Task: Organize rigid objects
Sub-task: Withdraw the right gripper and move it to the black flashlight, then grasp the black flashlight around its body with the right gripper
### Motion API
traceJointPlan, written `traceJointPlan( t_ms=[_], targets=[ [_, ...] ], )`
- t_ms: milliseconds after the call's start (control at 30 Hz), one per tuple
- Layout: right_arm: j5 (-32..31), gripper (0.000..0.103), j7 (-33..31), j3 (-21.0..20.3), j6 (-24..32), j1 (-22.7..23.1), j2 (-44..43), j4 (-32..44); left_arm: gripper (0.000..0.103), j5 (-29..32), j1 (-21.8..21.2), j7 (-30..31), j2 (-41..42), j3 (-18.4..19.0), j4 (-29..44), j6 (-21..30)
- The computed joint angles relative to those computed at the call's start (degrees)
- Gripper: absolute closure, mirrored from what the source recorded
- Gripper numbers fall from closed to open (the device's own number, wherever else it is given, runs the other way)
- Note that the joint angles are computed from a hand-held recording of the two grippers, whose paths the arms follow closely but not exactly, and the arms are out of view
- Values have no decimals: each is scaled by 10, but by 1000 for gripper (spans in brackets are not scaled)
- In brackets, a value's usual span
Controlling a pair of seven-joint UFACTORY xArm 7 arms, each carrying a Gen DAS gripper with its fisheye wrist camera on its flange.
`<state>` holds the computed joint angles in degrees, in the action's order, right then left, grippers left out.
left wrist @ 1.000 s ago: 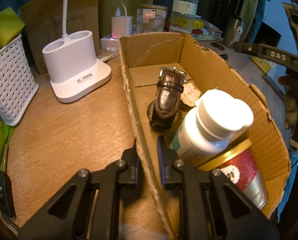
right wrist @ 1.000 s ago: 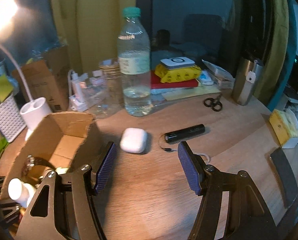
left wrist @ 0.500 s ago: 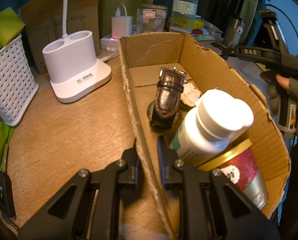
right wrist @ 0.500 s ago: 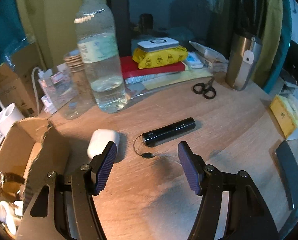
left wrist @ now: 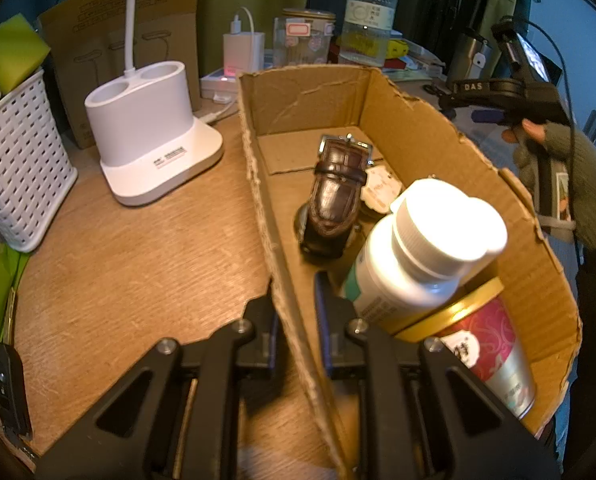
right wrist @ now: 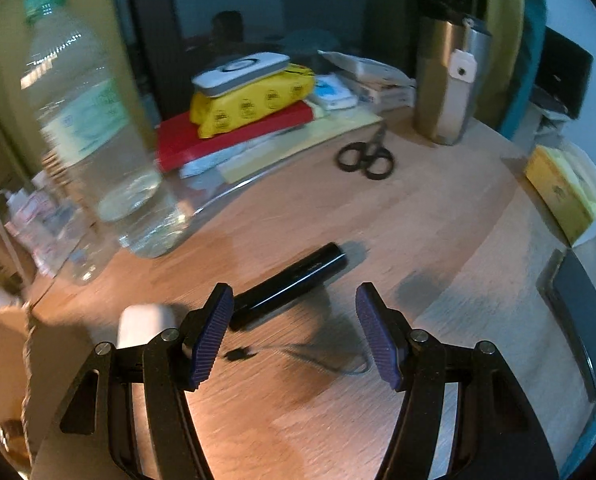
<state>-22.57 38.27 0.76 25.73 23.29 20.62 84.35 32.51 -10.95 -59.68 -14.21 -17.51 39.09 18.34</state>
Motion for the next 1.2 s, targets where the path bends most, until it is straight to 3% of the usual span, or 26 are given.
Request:
traceJointPlan(
  t_ms=[233, 467, 567, 767, 967, 1200],
  targets=[
    [22, 36, 8, -6, 9, -6, 31, 30, 87, 0, -1, 0, -1, 0, 0, 1],
    [42, 36, -25, 4, 53, -10, 67, 85, 87, 3, 0, -2, 2, 1, 1, -1],
    [30, 37, -24, -10, 75, 5, 85, 111, 87, 3, 0, -2, 2, 1, 1, -1],
    [9, 56, -21, -22, 104, 16, 103, 144, 87, 4, 0, -2, 2, 2, 0, -2],
    [5, 78, -17, -23, 88, 11, 94, 128, 87, 4, 0, -2, 2, 1, 1, -1],
    [-16, 81, -18, -25, 48, 16, 57, 70, 87, 4, 0, -2, 2, 1, 0, -1]
  ],
)
